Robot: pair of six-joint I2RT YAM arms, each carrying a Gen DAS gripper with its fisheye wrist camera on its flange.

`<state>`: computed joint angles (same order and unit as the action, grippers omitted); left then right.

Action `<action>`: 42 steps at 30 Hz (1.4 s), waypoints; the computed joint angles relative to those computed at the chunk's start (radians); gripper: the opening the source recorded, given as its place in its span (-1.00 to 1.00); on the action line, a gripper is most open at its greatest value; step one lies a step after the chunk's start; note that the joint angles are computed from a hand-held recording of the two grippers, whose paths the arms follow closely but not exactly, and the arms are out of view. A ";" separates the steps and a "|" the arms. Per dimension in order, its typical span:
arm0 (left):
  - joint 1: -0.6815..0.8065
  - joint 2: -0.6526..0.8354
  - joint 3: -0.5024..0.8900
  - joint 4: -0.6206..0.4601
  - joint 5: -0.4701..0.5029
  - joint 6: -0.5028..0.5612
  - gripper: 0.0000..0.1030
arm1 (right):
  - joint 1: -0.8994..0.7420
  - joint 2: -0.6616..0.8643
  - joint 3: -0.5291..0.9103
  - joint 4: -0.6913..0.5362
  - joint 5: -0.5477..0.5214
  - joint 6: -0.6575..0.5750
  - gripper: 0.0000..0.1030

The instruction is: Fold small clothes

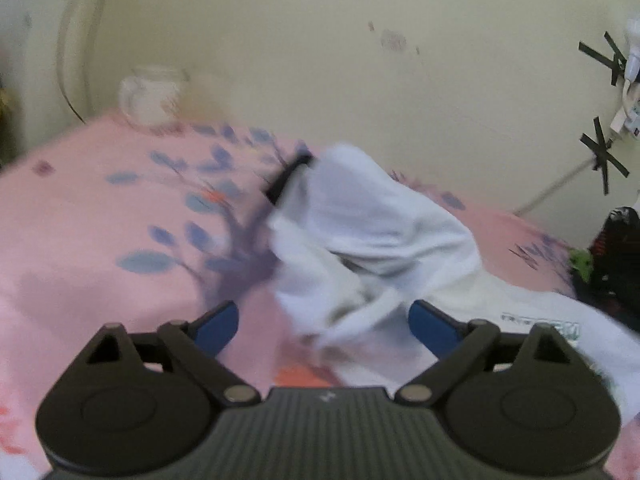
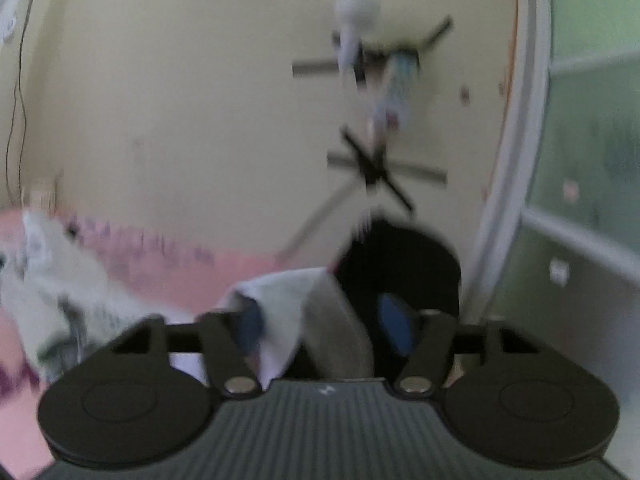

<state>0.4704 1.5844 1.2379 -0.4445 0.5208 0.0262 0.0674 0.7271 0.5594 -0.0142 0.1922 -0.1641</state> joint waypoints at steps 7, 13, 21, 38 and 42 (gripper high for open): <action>-0.020 -0.007 0.013 -0.055 -0.021 -0.017 -0.69 | -0.050 -0.026 -0.027 0.025 -0.141 -0.022 0.13; 0.361 -0.304 -0.065 -0.407 0.320 0.353 -0.73 | -0.207 0.064 0.045 0.055 -0.728 -0.004 0.17; 0.766 -0.267 0.085 -0.914 0.452 0.904 0.05 | -0.133 0.275 0.180 -0.083 -0.751 -0.140 0.19; 0.114 0.031 0.219 -0.305 0.060 0.439 0.59 | -0.073 0.783 0.482 -0.033 -0.582 0.167 0.28; 0.076 0.042 0.201 -0.320 0.000 0.472 -0.74 | 0.002 0.931 0.634 -0.123 -0.539 0.088 0.28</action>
<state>0.5469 1.6259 1.4385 -0.7642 0.5212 0.4979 0.0691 1.6580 1.1938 -0.1369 -0.3465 -0.0759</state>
